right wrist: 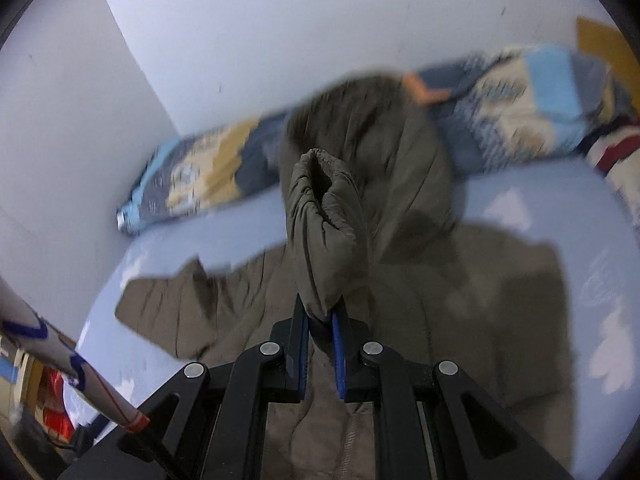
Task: Fold large clothes
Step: 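Fold the held sleeve across the jacket body and open the right gripper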
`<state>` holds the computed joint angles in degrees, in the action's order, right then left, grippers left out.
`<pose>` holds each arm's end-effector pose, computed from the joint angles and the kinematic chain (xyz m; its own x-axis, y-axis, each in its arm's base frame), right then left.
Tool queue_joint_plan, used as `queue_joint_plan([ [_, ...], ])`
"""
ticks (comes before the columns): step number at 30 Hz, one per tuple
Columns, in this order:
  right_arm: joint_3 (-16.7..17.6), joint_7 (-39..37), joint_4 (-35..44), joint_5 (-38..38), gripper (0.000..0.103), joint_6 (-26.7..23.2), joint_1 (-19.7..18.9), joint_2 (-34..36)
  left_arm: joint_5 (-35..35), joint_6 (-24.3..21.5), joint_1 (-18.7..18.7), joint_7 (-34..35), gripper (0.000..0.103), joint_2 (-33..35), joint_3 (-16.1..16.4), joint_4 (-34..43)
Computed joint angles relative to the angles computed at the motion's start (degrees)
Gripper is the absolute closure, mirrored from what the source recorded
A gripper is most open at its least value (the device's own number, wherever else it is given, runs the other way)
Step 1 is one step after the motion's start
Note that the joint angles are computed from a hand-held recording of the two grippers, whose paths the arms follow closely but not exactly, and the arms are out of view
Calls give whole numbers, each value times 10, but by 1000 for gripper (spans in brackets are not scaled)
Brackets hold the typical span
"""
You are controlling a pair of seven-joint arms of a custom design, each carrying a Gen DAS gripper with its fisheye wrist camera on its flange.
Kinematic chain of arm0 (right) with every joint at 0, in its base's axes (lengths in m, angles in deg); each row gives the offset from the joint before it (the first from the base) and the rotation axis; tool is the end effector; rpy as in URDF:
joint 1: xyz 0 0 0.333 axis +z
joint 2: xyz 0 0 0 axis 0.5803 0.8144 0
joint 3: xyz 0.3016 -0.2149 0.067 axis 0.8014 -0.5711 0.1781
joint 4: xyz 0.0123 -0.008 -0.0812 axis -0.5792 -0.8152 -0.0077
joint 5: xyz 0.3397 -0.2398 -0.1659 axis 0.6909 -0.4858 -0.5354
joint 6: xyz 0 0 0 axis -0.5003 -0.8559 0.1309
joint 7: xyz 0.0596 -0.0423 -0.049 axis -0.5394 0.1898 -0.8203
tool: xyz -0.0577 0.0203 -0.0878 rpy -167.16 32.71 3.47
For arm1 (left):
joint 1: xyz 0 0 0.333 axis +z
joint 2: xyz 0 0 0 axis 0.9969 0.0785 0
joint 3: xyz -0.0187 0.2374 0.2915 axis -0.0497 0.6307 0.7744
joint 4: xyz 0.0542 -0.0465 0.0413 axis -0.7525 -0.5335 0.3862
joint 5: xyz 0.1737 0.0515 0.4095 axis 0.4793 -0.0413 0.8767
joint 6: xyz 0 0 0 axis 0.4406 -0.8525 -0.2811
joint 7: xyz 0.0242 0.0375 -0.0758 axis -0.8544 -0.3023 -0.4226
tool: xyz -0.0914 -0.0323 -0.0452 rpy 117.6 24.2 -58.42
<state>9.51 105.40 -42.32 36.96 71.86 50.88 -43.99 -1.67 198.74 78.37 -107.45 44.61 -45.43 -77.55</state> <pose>0.7821 0.3081 0.4091 0.3634 -0.8755 -0.3185 -0.7749 -0.0943 -0.6250 0.5567 -0.1926 0.3652 0.3365 -0.9325 0.1313 -0.5955 -0.3188 -0.7374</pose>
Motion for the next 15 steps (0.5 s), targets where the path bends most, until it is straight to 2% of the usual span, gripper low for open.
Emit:
queue_joint_plan([
  [5,6,-3,16,-4,90,-10,10,42,-16,-1,0,13,0,10,2,7],
  [7,22,-17,27,5,79,-30,-1,52,-22,-1,-2,19,0,14,2,11],
  [8,27,-25,29,7,64,-45,-4,52,-22,1,-2,21,0,16,4,12],
  [9,25,-30,27,7,55,-51,-2,49,-26,1,-2,25,0,18,4,14],
  [11,46,-75,3,28,55,-40,-21,30,-27,3,-4,27,0,21,5,16],
  [13,70,-123,-27,71,55,-2,-48,8,-31,0,-5,31,0,24,6,19],
  [14,62,-123,-32,78,54,14,-45,2,-33,-1,-6,32,0,25,7,20],
  [15,36,-104,-32,71,51,24,-34,-1,-36,-1,-7,35,0,27,7,21],
])
